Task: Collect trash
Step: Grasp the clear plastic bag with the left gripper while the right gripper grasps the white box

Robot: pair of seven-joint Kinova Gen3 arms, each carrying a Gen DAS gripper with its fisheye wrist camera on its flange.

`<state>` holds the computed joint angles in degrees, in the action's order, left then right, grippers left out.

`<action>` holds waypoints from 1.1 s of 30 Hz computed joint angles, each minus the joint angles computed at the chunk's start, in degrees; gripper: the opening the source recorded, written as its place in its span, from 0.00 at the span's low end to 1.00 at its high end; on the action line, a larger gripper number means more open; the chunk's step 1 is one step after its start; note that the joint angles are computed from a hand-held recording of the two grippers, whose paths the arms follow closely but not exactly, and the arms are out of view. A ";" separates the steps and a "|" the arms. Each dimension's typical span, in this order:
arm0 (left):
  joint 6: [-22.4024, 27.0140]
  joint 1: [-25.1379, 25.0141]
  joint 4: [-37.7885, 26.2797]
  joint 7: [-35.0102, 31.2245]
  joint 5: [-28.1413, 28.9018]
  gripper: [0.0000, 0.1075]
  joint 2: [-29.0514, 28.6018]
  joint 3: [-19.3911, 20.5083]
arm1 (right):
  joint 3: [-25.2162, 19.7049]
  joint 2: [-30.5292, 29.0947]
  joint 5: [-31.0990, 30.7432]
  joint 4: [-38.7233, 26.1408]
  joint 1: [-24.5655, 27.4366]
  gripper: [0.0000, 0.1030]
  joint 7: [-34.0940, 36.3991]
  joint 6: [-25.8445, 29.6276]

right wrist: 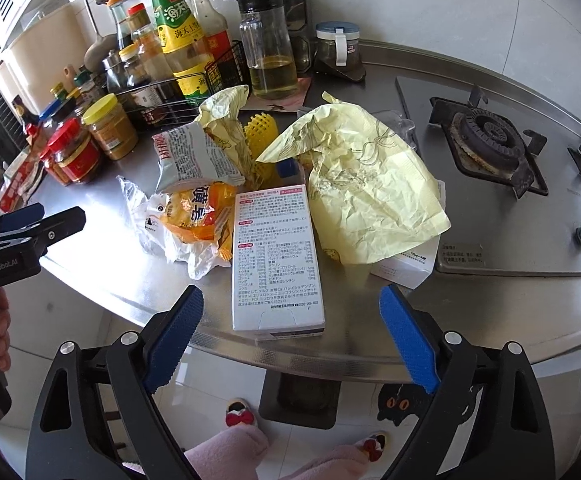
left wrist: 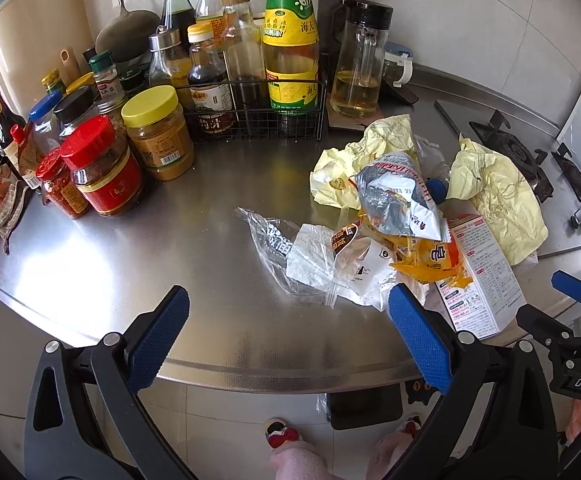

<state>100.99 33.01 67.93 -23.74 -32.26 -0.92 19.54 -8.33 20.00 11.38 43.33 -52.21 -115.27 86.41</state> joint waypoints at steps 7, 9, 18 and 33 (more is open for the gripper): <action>-10.24 -5.49 9.56 -3.79 7.08 0.75 -4.15 -2.89 | 0.40 1.04 1.85 1.87 -1.17 0.87 -0.56 -1.62; -12.34 -7.45 11.08 -4.56 8.70 0.75 -4.57 -3.20 | 0.50 1.16 2.27 2.48 -1.24 0.87 -0.81 -2.37; -17.21 -11.61 13.81 -8.87 13.59 0.75 -3.83 -4.38 | 0.50 3.13 1.28 2.11 -0.55 0.77 0.09 -2.35; -22.30 -14.76 17.28 -9.97 20.14 0.12 -5.30 -5.38 | 0.49 3.00 0.13 3.46 -0.36 0.58 0.02 -2.95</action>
<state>78.69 18.24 85.20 -33.71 -12.12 -6.22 14.16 -7.84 23.00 11.52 46.79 -52.57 -115.25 83.46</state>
